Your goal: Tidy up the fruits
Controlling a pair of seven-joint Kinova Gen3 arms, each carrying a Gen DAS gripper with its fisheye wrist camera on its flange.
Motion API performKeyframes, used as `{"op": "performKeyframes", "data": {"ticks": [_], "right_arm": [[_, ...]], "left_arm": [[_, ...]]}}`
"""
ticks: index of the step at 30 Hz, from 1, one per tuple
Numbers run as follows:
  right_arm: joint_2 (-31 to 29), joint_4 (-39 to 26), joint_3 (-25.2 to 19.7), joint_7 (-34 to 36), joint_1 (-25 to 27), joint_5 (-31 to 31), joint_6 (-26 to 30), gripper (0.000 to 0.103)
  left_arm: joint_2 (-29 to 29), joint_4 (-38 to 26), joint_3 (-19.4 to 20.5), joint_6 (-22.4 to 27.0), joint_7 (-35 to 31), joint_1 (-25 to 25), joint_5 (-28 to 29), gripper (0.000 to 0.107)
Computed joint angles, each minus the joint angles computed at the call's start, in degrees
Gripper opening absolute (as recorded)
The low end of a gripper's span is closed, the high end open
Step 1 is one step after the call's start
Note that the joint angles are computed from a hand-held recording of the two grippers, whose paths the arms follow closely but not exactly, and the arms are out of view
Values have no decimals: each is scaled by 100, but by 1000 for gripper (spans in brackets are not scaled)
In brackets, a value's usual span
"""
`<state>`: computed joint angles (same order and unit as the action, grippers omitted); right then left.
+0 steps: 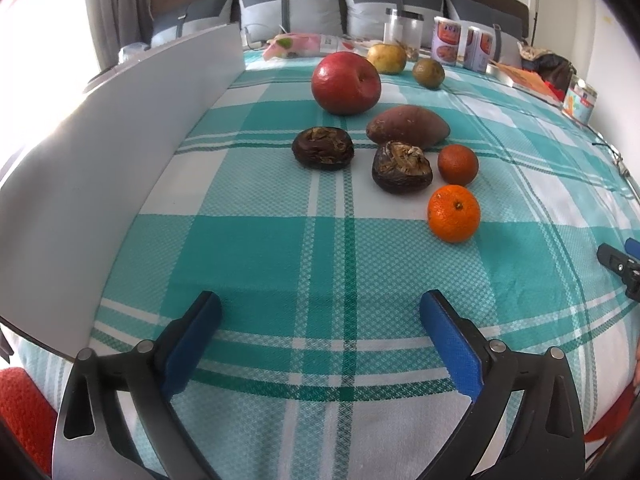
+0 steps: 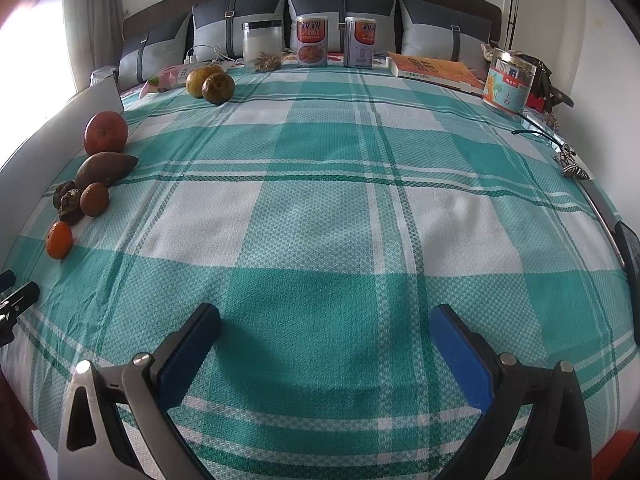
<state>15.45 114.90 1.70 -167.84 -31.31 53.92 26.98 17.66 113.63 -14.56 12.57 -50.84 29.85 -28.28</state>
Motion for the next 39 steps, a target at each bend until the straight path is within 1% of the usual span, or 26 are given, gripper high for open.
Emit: {"op": "performKeyframes", "data": {"ticks": [7, 39], "right_arm": [[12, -5, 4, 8, 12, 1, -15, 103], [-1, -2, -12, 11, 10, -7, 7, 103]], "left_arm": [[2, 10, -80, -13, 81, 76, -69, 101], [-8, 30, -89, -32, 130, 82, -124, 101]]}}
